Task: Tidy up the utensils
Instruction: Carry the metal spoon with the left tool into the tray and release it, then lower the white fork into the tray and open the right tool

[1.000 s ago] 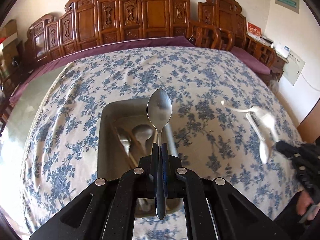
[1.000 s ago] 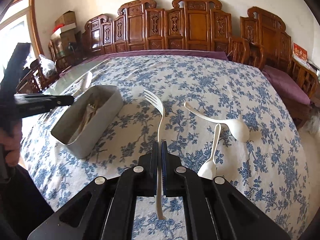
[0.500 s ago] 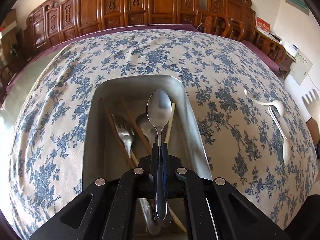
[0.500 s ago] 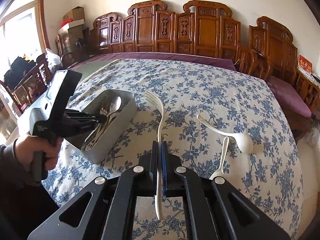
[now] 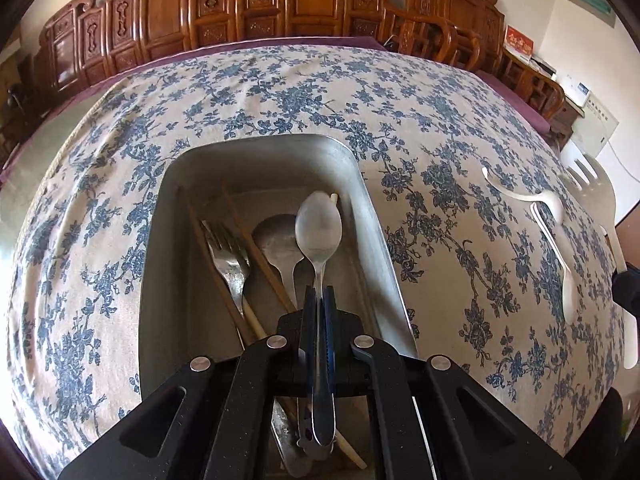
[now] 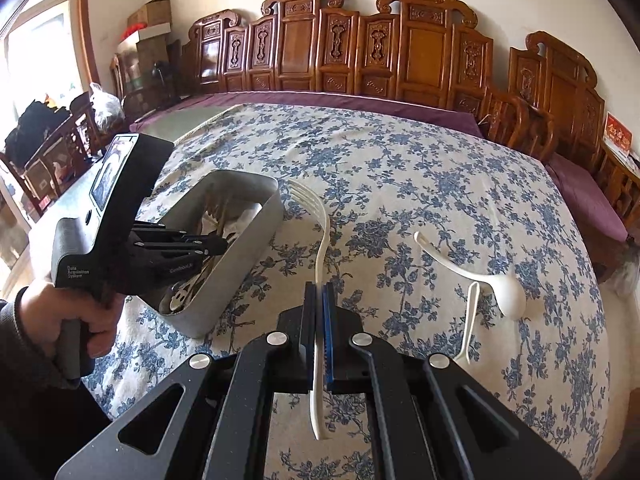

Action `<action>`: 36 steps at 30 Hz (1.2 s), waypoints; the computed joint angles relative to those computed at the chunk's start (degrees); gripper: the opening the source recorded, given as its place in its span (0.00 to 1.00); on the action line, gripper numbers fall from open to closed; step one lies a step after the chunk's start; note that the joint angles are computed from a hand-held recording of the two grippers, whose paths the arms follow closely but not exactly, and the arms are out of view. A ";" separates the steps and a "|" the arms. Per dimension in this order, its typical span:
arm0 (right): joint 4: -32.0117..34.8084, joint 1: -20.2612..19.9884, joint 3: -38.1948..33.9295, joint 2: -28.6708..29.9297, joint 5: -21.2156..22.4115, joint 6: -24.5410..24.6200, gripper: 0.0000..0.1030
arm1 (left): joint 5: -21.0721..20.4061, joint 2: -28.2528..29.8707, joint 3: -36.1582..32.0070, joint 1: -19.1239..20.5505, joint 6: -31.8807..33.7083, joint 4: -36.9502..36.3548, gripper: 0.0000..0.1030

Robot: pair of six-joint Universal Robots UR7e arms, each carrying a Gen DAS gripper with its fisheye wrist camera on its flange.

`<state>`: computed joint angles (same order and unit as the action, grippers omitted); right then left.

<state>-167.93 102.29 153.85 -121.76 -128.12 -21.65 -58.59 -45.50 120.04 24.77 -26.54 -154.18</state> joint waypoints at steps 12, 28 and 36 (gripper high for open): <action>-2.03 3.96 -1.15 6.12 -1.54 3.50 0.04 | -0.81 -3.86 1.95 -1.14 0.91 -1.35 0.04; -10.91 5.07 -3.71 20.18 0.65 8.22 0.04 | 3.64 -11.58 4.53 -0.55 3.14 -2.99 0.04; -14.84 3.73 -5.91 28.47 2.35 11.59 0.04 | 4.30 -14.61 4.97 1.20 2.42 -2.96 0.03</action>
